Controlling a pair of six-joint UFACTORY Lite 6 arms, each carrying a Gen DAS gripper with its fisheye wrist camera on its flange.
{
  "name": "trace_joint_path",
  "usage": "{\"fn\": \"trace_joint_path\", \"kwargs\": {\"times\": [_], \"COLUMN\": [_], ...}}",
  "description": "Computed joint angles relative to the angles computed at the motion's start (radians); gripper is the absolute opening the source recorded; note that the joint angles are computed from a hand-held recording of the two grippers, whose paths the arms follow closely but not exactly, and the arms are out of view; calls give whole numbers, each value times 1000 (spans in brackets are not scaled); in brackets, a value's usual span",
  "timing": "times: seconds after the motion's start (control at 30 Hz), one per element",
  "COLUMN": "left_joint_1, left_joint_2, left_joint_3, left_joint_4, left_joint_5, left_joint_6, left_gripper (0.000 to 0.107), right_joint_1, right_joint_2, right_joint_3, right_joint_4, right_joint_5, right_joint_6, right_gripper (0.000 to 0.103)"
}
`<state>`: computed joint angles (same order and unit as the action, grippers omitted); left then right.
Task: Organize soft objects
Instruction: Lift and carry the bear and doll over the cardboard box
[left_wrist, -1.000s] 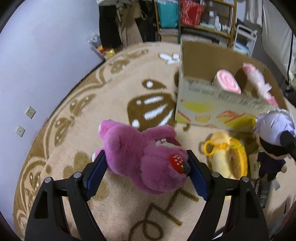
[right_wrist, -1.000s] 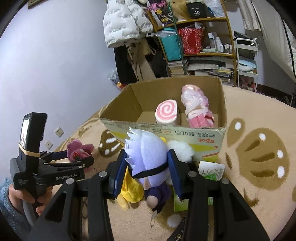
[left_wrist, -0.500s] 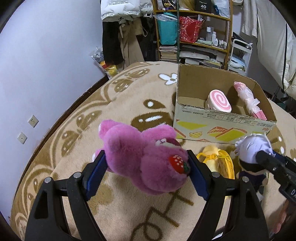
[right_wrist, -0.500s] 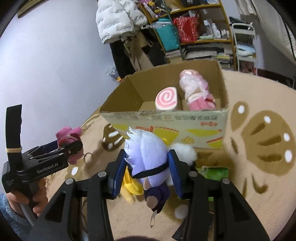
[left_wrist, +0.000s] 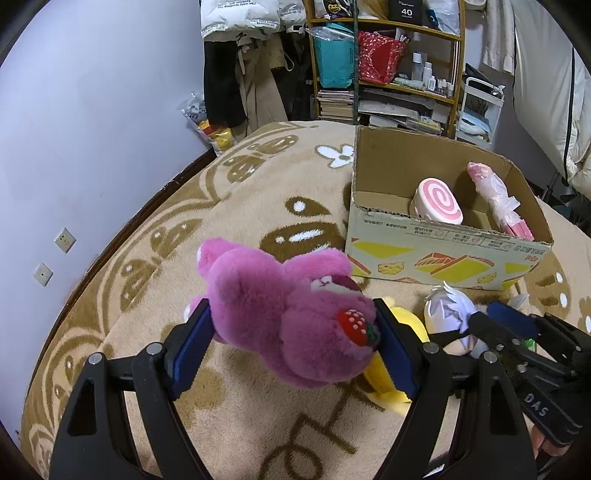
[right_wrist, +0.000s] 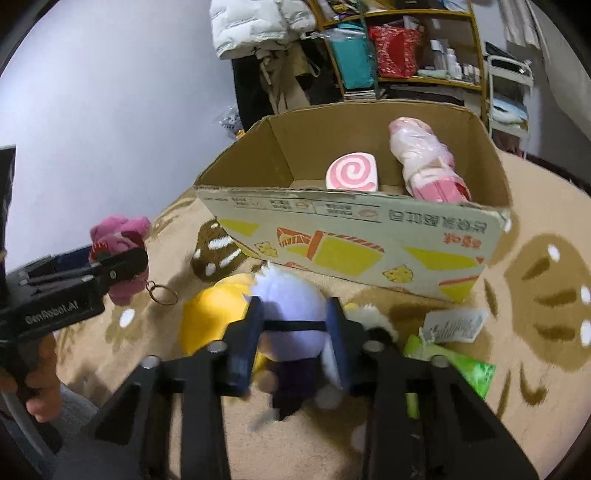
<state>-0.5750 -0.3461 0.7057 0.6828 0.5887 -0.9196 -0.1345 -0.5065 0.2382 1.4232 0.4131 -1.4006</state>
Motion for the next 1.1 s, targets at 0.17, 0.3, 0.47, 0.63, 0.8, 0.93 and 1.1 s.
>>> {"fn": "trace_joint_path", "kwargs": {"times": [0.17,0.3,0.47,0.63,0.8,0.93,1.1], "left_joint_1": [0,3,0,-5,-5,-5,-11], "left_joint_2": [5,12,30,42,42,27,-9], "left_joint_3": [2,2,7,7,8,11,18], "left_joint_4": [5,6,32,66,76,90,115], "left_joint_5": [1,-4,-3,1,0,4,15], "left_joint_6": [-3,-8,-35,-64,-71,-82,-99], "left_gripper": [82,82,82,82,82,82,82], "right_joint_1": [46,112,146,201,214,217,105], "right_joint_2": [105,204,313,400,385,259,32], "right_joint_3": [36,68,108,150,138,92,39], "right_joint_4": [114,225,380,487,547,520,196], "right_joint_5": [-11,-65,-53,-68,-71,-111,-60], "right_joint_6": [-93,-178,-333,-422,-489,-433,-87], "right_gripper": [43,60,61,66,59,58,58]}}
